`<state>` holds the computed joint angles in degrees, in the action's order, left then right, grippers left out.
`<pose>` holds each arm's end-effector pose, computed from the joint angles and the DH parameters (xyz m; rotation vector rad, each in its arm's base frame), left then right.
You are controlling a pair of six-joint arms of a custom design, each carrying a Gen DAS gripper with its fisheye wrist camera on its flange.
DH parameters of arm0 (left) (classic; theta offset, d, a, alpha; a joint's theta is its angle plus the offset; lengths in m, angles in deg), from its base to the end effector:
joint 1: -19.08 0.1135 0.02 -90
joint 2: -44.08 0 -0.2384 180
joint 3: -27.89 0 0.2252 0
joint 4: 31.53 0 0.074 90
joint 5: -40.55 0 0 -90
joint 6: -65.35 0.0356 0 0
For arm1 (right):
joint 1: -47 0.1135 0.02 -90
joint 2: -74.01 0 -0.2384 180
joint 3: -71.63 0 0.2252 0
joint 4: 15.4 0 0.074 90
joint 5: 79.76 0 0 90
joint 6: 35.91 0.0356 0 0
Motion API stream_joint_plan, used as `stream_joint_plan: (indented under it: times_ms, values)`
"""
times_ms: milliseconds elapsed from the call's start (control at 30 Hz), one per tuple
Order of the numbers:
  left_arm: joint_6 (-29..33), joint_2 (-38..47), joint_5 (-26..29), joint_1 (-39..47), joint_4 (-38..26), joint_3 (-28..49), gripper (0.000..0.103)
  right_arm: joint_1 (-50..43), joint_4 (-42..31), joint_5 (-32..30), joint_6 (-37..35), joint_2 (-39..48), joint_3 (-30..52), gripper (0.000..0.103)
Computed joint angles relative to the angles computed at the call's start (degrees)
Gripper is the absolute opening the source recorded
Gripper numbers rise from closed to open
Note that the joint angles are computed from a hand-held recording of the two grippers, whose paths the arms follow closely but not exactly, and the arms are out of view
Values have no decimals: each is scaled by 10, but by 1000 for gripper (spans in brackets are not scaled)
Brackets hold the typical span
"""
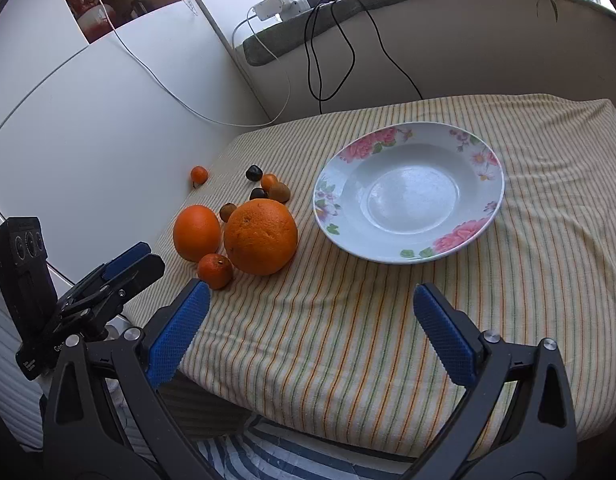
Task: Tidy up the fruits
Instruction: 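Move the right gripper to the large orange and close around it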
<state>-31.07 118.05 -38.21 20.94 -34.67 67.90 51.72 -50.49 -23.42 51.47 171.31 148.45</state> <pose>0.2279 0.0005 0.1511 -0.0517 2.2157 -0.2615 0.3171 0.0460 0.1857 -0.3866 2.4340 0.7560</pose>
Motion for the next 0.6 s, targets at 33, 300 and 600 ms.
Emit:
stream_joint_plan:
  times_ms: [33, 300, 600]
  values:
    - [3, 13, 3, -2, 4, 5, 76, 4, -4, -6, 5, 12, 9, 103]
    - [37, 86, 10, -27, 19, 39, 72, 24, -37, -41, 67, 104, 95, 102]
    - [55, 142, 26, -28, 34, 68, 64, 61, -52, -33, 114, 167, 167, 96]
